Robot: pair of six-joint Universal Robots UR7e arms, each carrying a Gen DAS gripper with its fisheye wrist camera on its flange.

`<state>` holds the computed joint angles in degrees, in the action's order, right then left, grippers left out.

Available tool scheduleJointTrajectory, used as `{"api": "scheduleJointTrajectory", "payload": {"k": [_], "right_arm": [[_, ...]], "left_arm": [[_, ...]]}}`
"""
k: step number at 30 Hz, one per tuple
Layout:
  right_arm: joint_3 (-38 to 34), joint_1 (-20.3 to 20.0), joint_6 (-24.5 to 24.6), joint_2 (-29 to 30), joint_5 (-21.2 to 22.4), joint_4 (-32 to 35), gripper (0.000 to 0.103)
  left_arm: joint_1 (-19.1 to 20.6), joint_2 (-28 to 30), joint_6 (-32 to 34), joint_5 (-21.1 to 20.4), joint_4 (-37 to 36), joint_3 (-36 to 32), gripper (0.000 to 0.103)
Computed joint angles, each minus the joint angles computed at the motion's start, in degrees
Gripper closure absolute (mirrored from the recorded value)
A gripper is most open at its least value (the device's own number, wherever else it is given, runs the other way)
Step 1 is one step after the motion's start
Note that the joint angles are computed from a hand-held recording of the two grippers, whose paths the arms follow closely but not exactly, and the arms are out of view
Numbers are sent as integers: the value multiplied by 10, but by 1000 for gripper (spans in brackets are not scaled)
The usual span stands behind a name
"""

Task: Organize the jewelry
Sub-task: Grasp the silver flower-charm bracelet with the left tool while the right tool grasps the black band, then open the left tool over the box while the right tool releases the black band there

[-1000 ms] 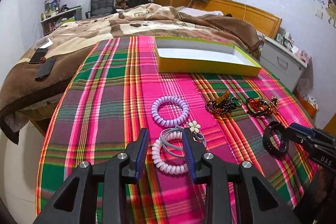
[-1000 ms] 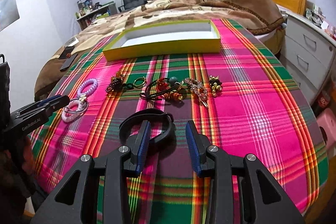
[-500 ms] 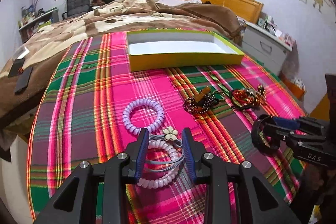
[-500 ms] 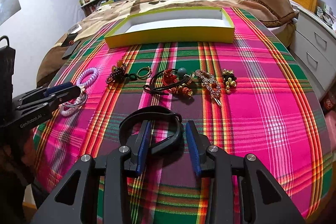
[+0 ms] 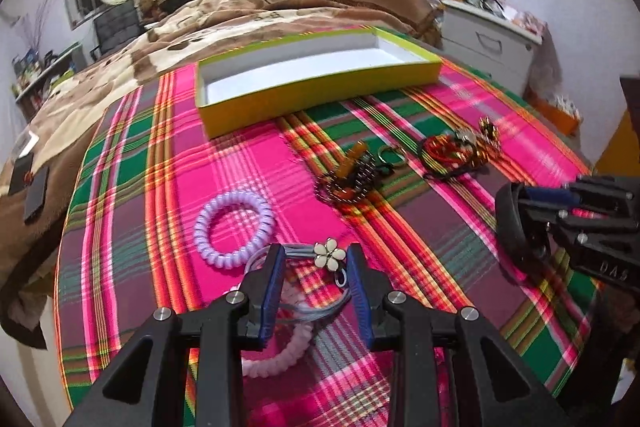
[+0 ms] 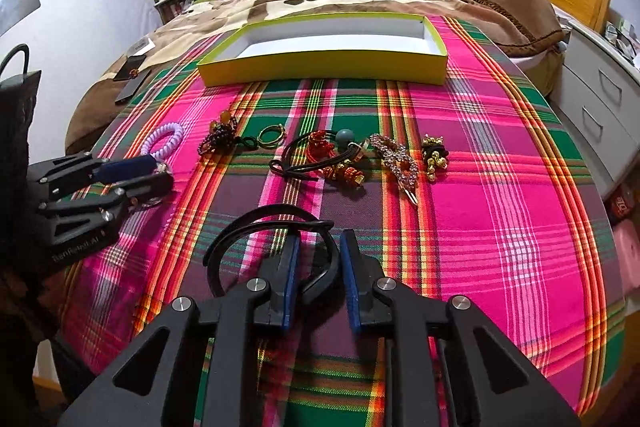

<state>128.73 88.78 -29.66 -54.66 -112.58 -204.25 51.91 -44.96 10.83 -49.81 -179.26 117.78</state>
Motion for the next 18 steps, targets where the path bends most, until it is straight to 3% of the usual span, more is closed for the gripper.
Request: {"api": "scheduleJointTrajectory", "payload": {"k": [2,6,18], "right_arm": [[0,0,1,0,0,-1,83],[3,0,3,-1,0,-6,83],[25,-7,9,-18,18,-28,91]], "left_arm": [[-2,1,8,-7,5,1,85],[-11,10,20,6,-3,3,86],[-19,-18,0,-43,-50,40,87]]}}
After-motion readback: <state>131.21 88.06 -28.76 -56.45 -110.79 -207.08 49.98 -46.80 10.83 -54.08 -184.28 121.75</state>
